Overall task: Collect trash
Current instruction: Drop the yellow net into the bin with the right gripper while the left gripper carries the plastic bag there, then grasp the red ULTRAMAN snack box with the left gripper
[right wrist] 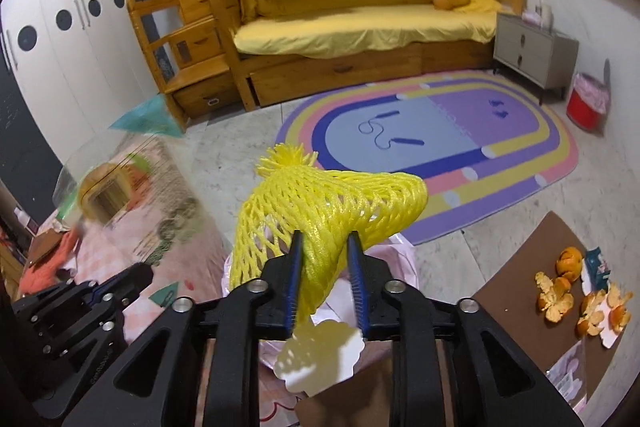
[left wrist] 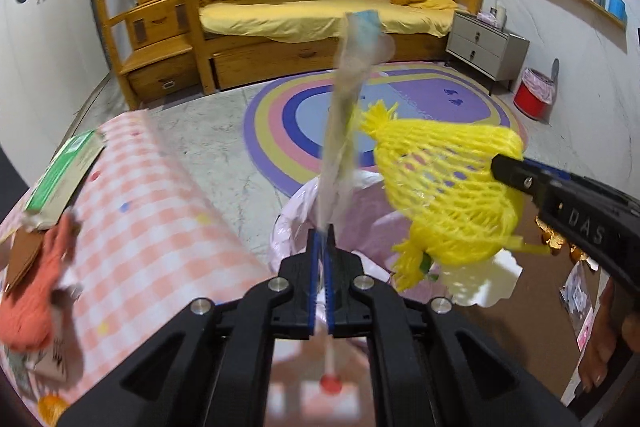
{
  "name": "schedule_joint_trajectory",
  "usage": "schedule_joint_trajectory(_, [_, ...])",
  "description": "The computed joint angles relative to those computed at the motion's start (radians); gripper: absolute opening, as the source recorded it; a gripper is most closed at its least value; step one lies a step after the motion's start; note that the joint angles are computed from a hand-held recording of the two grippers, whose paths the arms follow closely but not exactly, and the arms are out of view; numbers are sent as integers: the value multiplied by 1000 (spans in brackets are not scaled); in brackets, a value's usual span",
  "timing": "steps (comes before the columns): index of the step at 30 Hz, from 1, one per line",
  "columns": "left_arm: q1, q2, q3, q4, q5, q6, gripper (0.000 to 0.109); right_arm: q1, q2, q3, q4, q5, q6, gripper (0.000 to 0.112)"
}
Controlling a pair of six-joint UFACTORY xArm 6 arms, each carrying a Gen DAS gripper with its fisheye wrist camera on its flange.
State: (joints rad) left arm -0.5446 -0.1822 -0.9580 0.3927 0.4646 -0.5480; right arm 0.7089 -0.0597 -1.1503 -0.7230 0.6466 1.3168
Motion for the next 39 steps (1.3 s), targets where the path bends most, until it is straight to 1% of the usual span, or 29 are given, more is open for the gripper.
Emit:
schedule_joint_trajectory(1, [-1,22,-16,-15,-2,22,11,-8,1,7,9,-14,-2,36])
schedule_joint_trajectory(2, [0,29,-21,-27,0,36,17,-14,4,10,19,-19,-1,44])
schedule_joint_trajectory(3, [2,31,-21,-32,-2,36,29,-16,1,16,18,-19,3,47])
schedule_joint_trajectory(4, [6,29,-15,-37,-9,35,34,-15,1,15,19,-12,6,49])
schedule_joint_trajectory(6, [12,20,-9,-41,-2,32,34,-14,-5,23,21,-11,20,50])
schedule_joint_trajectory(9, [29,-47,33,-2,11,-11,34,-8,-26,37,-5,-17,59,51])
schedule_joint_trajectory(11, [34,-104,65,44,34,-57,41,-6,-36,41,-20,-42,75,51])
schedule_joint_trajectory(13, [45,-196,125,109,66,-114,46,5,-36,35,-26,-68,80,51])
schedule_joint_trajectory(17, [77,-336,202,114,121,-120,50,62,4,-32,-8,-89,10,51])
schedule_joint_trajectory(19, [98,-420,247,144,155,-132,54,98,41,-85,17,-95,-45,52])
schedule_joint_trajectory(21, [130,-480,283,123,164,-104,56,139,96,-162,52,-95,-123,54])
schedule_joint_trajectory(24, [207,-591,348,63,191,-35,56,196,188,-288,115,-86,-247,56])
schedule_joint_trajectory(27, [270,-664,384,65,216,5,56,245,298,-447,190,-55,-380,56])
schedule_joint_trajectory(30, [369,-732,417,69,233,46,56,278,400,-613,238,-11,-479,56])
schedule_joint_trajectory(32, [468,-764,435,3,225,113,59,293,468,-723,258,21,-530,56])
schedule_joint_trajectory(34, [565,-781,446,-63,218,178,64,306,549,-849,259,66,-571,57])
schedule_joint_trajectory(37, [664,-777,450,-126,212,247,69,309,615,-933,285,69,-595,57])
schedule_joint_trajectory(38, [690,-769,451,-156,209,272,73,308,632,-947,291,58,-596,57])
schedule_joint_trajectory(39, [705,-761,449,-182,210,291,79,309,643,-955,291,53,-595,58])
